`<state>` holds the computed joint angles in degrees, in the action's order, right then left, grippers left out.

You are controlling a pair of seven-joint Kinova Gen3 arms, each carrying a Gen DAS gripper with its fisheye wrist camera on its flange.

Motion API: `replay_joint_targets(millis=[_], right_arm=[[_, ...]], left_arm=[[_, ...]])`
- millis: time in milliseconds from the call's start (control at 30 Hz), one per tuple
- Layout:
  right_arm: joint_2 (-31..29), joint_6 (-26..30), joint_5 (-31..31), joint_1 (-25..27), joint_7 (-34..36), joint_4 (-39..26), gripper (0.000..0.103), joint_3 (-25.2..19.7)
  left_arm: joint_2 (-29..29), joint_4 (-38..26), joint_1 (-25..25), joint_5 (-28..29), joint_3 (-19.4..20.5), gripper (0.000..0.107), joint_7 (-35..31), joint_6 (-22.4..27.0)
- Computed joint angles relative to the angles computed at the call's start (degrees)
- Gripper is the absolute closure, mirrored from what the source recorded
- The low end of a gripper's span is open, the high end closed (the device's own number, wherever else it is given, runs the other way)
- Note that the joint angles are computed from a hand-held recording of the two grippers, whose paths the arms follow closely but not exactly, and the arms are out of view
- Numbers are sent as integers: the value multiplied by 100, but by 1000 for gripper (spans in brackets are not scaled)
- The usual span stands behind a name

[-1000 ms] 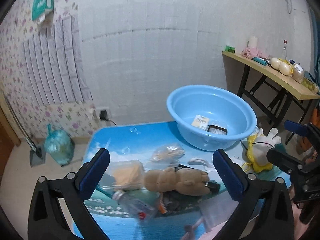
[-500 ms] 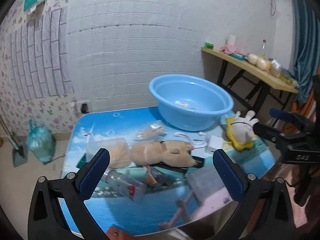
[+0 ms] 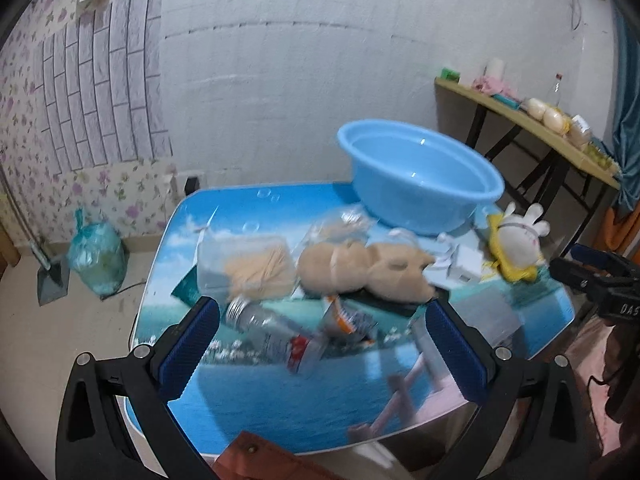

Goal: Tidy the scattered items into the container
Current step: 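Withdraw both open grippers from the basin back over the table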

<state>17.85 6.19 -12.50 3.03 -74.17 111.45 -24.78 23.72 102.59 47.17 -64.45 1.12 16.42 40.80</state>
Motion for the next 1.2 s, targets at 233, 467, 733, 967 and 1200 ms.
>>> replay_joint_targets(millis=[233,467,733,967,1200], right_arm=[[227,115,-141,330,162,-59,0,-337],[324,218,-246,257,326,-107,0,-292],[367,332,-255,-106,362,-172,0,6],[410,561,-283,-393,335,-308,0,269],[524,828,-312,-674,394,-479,0,422]], left_arm=[[117,52,-103,273,1,4,-197,-174],[140,216,-153,557,-167,4,-198,-509],[205,236,-242,922,-444,4,-327,-924],[254,305,-259,1127,-787,4,-395,-1532],[343,337,-173,1494,-1090,4,-723,-1861]])
